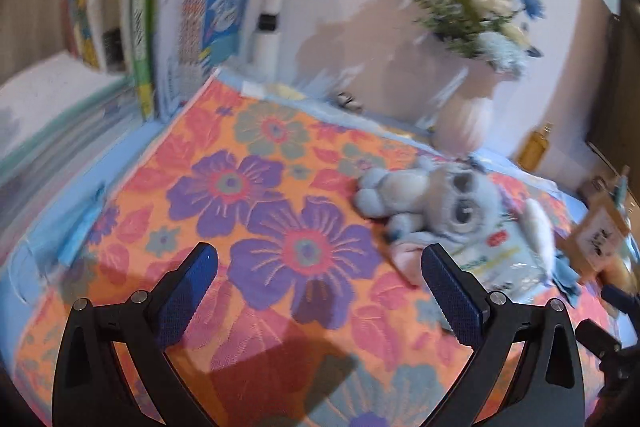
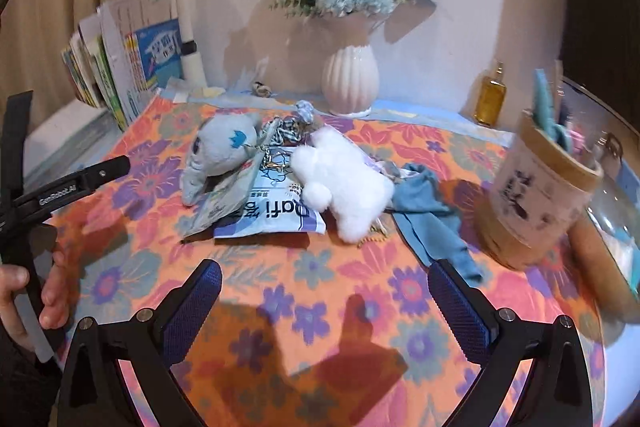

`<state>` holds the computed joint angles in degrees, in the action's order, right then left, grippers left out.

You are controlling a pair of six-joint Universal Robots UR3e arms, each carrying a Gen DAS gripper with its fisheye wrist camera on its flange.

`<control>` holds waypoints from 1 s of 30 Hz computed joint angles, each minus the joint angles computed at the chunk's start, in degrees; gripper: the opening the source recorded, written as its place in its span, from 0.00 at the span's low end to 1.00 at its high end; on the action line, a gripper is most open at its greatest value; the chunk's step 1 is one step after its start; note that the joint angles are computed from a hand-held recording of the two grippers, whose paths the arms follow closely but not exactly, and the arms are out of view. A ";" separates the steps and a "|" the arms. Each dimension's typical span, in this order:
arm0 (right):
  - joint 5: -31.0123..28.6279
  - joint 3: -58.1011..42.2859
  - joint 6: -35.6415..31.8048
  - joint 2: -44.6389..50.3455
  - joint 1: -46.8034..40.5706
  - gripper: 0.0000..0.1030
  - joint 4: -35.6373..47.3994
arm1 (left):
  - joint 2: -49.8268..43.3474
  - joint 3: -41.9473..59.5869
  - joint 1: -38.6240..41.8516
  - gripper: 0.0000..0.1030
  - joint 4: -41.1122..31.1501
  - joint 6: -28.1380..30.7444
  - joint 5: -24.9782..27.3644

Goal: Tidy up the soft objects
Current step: 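Return both tools to the tablecloth, then grasp the grey plush toy with the left tool while the right tool grasps the white plush bear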

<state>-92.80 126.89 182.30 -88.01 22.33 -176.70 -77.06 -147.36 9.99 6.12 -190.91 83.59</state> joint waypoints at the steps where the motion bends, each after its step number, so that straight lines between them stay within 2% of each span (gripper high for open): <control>1: 1.56 0.83 0.03 1.64 -0.84 1.00 -2.47 | 0.52 0.45 1.30 0.99 -2.41 0.39 -2.29; 2: 2.47 0.50 0.72 3.77 -1.48 1.00 -2.53 | 1.24 -0.63 2.41 0.99 -1.46 1.08 -4.07; 4: 0.78 -3.68 1.91 5.72 -0.91 1.00 3.92 | 2.25 -2.35 2.88 0.99 0.35 1.44 -4.34; 6: 1.21 -4.28 1.75 6.19 -1.12 1.00 4.29 | 2.36 -3.01 2.56 0.99 1.33 2.36 -4.41; 11: 6.06 -3.09 0.55 5.28 -3.71 1.00 4.62 | -0.84 -0.58 -1.69 0.99 2.11 3.08 0.22; 16: 10.69 -1.41 2.19 3.75 -7.20 1.00 5.22 | -0.66 -0.24 -2.66 0.99 1.30 3.68 1.01; 18: 12.85 -0.07 3.06 2.08 -9.27 1.00 5.29 | 0.62 0.58 -1.89 0.99 -1.72 4.71 -0.51; 22: 18.09 -0.42 3.77 -3.05 -13.12 1.00 10.92 | 8.21 5.08 1.62 0.99 -15.84 6.17 -8.20; 24: 16.62 -3.85 3.86 -3.98 -12.37 1.00 13.09 | 8.92 8.95 2.19 0.99 -20.52 5.69 -11.97; 25: 14.51 -6.84 3.69 -2.95 -11.18 1.00 14.35 | 7.34 11.98 0.99 0.99 -22.35 4.71 -11.86; 27: 9.08 -13.46 1.90 0.86 -8.58 1.00 16.61 | 1.32 18.41 -3.77 0.99 -22.87 2.70 -8.31; 30: 6.23 -20.06 -1.46 7.68 -7.58 1.00 16.83 | -9.78 24.41 -9.65 0.99 -16.45 2.90 -3.65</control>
<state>-86.57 106.82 180.84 -80.33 14.75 -159.87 -86.85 -122.95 0.33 -10.33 -188.00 79.94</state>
